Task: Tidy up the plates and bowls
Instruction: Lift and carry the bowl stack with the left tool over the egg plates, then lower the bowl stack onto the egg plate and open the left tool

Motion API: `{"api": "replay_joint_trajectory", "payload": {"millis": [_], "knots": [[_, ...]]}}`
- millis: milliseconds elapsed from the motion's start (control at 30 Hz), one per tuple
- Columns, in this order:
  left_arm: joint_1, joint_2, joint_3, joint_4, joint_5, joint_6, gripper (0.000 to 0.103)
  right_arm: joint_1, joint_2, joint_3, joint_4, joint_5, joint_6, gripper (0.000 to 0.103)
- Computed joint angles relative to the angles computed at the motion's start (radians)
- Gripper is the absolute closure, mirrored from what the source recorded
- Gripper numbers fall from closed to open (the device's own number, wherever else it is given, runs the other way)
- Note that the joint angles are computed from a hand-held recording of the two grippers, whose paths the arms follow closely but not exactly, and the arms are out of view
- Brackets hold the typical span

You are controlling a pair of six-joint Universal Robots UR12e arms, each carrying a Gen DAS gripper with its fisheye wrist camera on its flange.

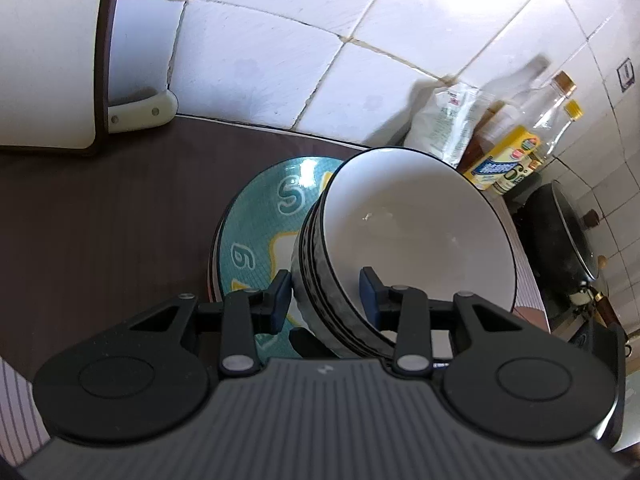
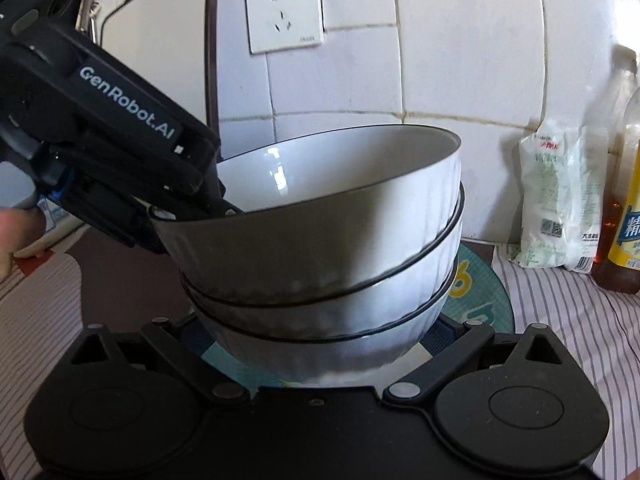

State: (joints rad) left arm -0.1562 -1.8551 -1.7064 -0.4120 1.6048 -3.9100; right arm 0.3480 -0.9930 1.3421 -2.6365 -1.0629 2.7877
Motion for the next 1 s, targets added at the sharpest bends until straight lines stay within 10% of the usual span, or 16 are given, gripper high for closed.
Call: {"api": "replay_joint_trajectory", "payload": {"millis": [733,1000], "knots": [[-0.002,-0.024,0.007,0.032,0.042,-0.005,0.069,0.068,0.01,-0.055,0.125,-0.214,-0.091,0.002],[-0.029,-0.007,0.013,-0.008,0.122,0.011,0.059,0.083,-0.096,0.083,0.005,-0.31,0.144,0.002]]}}
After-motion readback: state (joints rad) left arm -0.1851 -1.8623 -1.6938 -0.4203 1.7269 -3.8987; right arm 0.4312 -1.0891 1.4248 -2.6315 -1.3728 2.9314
